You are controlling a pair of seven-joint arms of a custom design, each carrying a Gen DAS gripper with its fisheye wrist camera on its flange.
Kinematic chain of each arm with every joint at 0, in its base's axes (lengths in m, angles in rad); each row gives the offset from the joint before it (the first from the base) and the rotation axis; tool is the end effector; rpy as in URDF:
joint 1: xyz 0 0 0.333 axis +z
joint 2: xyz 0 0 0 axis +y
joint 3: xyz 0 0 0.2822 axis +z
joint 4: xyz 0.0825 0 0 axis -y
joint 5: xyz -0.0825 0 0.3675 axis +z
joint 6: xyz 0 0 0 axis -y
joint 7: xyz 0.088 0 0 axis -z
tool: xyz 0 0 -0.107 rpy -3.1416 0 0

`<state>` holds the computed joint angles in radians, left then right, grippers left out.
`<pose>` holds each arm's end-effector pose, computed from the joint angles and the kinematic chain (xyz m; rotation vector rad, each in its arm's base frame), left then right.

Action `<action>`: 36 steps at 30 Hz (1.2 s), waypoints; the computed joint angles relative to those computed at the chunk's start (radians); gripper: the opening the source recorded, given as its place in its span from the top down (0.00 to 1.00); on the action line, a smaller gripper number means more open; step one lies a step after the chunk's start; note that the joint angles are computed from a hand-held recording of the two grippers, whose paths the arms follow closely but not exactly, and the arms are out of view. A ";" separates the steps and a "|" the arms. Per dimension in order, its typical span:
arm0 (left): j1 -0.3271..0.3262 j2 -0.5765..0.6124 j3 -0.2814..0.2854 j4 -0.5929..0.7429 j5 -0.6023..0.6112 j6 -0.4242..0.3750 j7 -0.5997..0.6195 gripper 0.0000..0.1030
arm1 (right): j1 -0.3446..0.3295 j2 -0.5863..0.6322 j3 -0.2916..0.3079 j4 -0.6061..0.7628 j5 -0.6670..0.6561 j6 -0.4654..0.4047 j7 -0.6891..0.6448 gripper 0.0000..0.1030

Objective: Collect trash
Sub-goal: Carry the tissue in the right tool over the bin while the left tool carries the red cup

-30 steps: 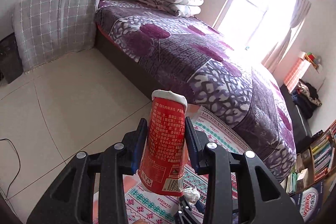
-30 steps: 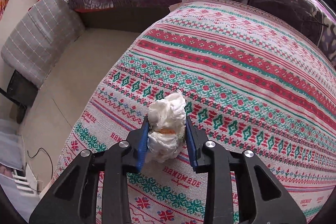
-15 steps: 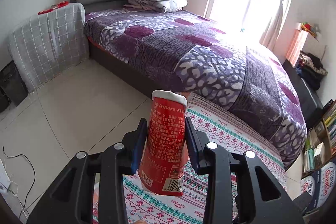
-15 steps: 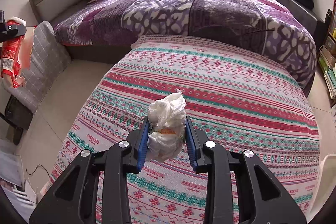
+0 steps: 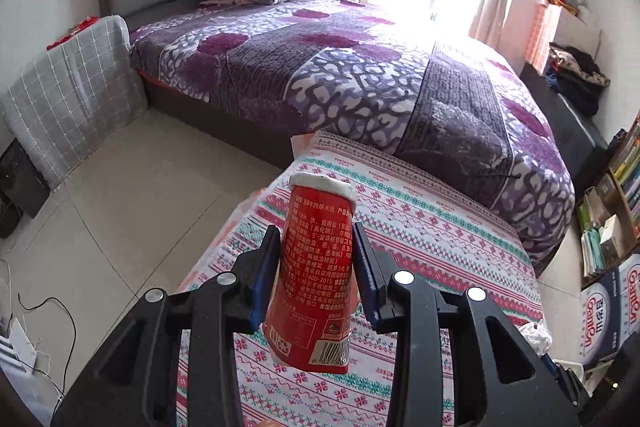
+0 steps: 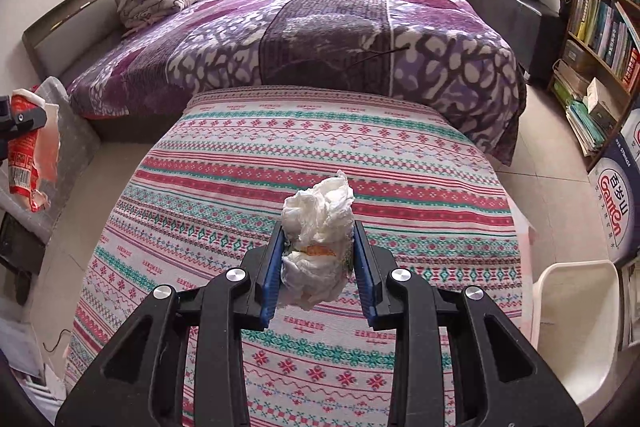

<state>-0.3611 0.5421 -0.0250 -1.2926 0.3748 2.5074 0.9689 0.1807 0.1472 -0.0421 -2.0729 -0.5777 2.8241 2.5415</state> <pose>0.6750 -0.2724 0.4867 -1.8104 1.8138 -0.7364 0.5843 0.1099 0.3989 -1.4995 2.1058 -0.6266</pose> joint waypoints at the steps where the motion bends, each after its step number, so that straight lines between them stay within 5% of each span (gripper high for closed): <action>1: -0.010 -0.006 0.000 -0.013 0.006 -0.005 -0.010 0.65 | -0.002 -0.020 -0.007 -0.022 -0.011 0.001 0.013 0.70; 16: -0.133 -0.082 -0.039 -0.211 0.112 0.042 -0.142 0.64 | -0.169 -0.262 -0.005 -0.310 -0.075 0.012 0.102 0.70; 25: -0.208 -0.026 -0.046 -0.162 0.179 0.052 -0.153 0.64 | -0.293 -0.317 0.002 -0.419 -0.179 0.046 0.211 0.69; 36: -0.267 0.040 -0.057 -0.081 0.132 0.049 -0.113 0.64 | -0.387 -0.379 -0.013 -0.495 -0.160 0.088 0.188 0.69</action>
